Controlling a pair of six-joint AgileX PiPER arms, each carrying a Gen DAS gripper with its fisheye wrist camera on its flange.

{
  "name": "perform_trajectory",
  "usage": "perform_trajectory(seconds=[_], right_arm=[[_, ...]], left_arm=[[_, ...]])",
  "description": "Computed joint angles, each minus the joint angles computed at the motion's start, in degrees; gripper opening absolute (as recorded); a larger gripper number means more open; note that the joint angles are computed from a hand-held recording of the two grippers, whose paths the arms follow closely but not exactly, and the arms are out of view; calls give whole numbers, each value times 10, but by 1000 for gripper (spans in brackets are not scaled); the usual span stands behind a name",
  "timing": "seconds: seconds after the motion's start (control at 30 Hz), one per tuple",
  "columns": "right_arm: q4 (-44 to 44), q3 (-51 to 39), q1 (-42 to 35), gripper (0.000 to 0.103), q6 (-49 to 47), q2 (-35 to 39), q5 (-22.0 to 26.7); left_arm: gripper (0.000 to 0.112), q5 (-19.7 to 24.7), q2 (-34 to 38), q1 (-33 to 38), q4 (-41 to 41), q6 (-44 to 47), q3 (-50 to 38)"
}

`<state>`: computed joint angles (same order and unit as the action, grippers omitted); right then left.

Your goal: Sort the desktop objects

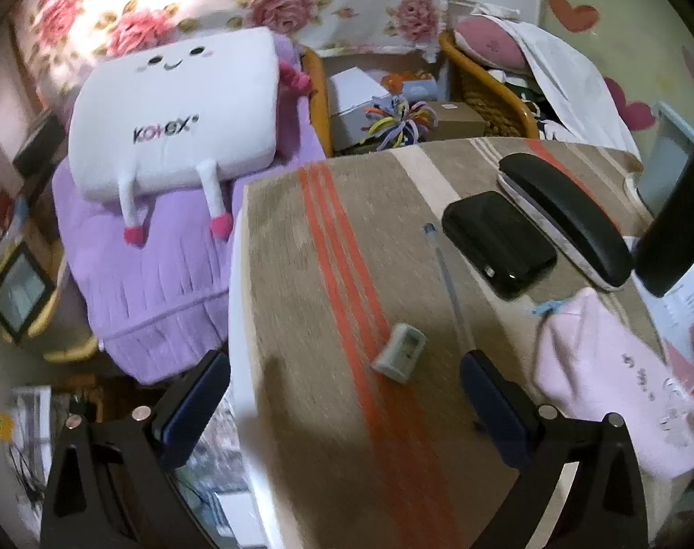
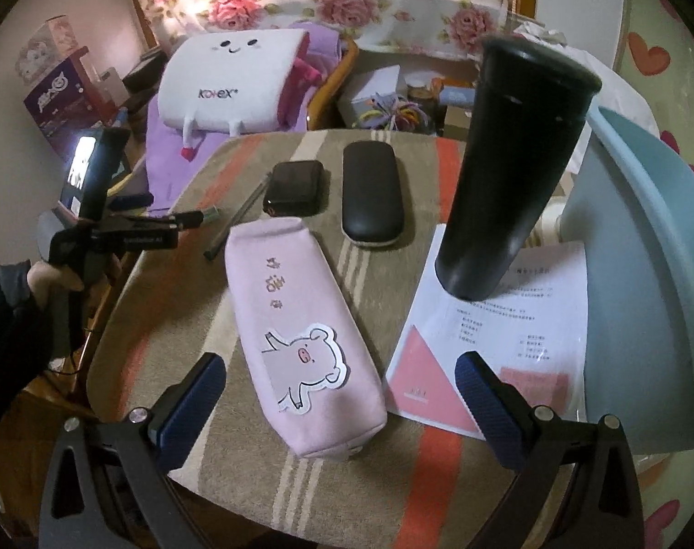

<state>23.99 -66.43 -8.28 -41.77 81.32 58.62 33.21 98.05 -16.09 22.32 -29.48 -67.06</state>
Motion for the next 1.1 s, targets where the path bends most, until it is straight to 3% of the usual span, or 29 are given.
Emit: perform_trajectory(seconds=[0.17,0.27,0.33,0.47,0.53,0.67,0.83,1.1], right_arm=[[-24,5,7,103,23,7,-4],[-29,4,6,103,36,12,-6],[-32,3,8,103,39,13,-9],[-37,3,11,103,43,11,-13],[-38,4,12,103,44,10,-12],[-40,5,11,103,47,11,-9],[-42,10,7,103,46,8,-9],[-40,14,-6,103,39,2,-5]], left_arm=[[97,-19,21,27,-80,122,-13],[82,-21,33,37,-126,179,-19],[73,-20,40,36,-134,195,-21],[72,-36,41,31,-136,210,-13],[55,-40,39,31,-147,223,-11],[45,-50,37,26,-148,238,-5],[23,-57,32,19,-139,228,2],[19,-39,31,9,-123,217,-6]])
